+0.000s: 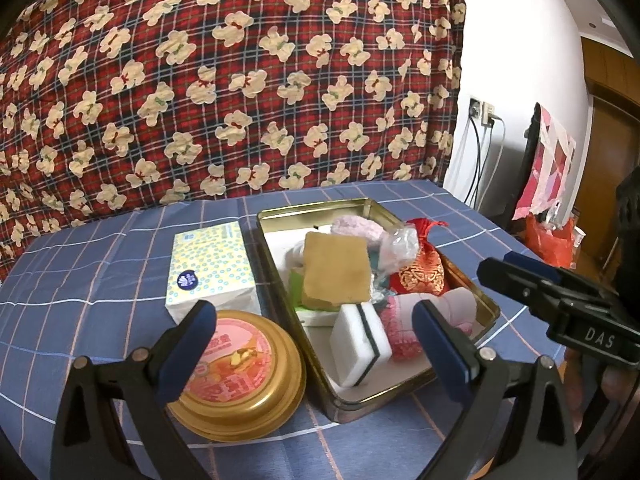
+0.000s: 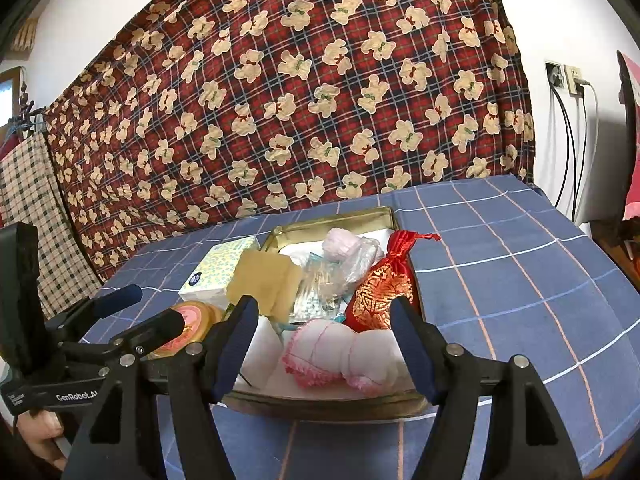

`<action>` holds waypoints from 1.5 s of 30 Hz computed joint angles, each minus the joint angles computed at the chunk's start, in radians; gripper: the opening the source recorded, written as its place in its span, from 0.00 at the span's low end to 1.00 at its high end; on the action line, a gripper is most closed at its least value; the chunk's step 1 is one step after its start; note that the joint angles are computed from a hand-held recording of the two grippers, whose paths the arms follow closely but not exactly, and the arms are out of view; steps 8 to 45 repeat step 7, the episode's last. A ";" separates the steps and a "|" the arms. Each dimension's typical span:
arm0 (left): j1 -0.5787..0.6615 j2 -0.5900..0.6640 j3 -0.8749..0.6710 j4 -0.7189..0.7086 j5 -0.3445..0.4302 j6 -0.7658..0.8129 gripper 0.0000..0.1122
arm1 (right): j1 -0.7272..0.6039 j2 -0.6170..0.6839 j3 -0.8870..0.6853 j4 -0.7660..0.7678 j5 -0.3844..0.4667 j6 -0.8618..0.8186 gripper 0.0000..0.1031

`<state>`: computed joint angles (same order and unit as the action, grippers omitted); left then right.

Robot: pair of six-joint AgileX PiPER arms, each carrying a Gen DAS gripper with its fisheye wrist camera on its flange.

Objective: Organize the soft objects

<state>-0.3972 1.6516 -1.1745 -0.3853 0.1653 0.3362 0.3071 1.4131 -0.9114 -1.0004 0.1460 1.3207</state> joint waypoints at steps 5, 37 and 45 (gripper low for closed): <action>0.001 -0.001 0.000 -0.017 -0.004 0.028 0.89 | 0.002 0.000 0.002 -0.020 0.001 0.022 0.68; 0.003 -0.002 0.002 -0.051 -0.005 0.065 0.89 | 0.001 0.001 0.001 -0.020 0.000 0.022 0.68; 0.003 -0.002 0.002 -0.051 -0.005 0.065 0.89 | 0.001 0.001 0.001 -0.020 0.000 0.022 0.68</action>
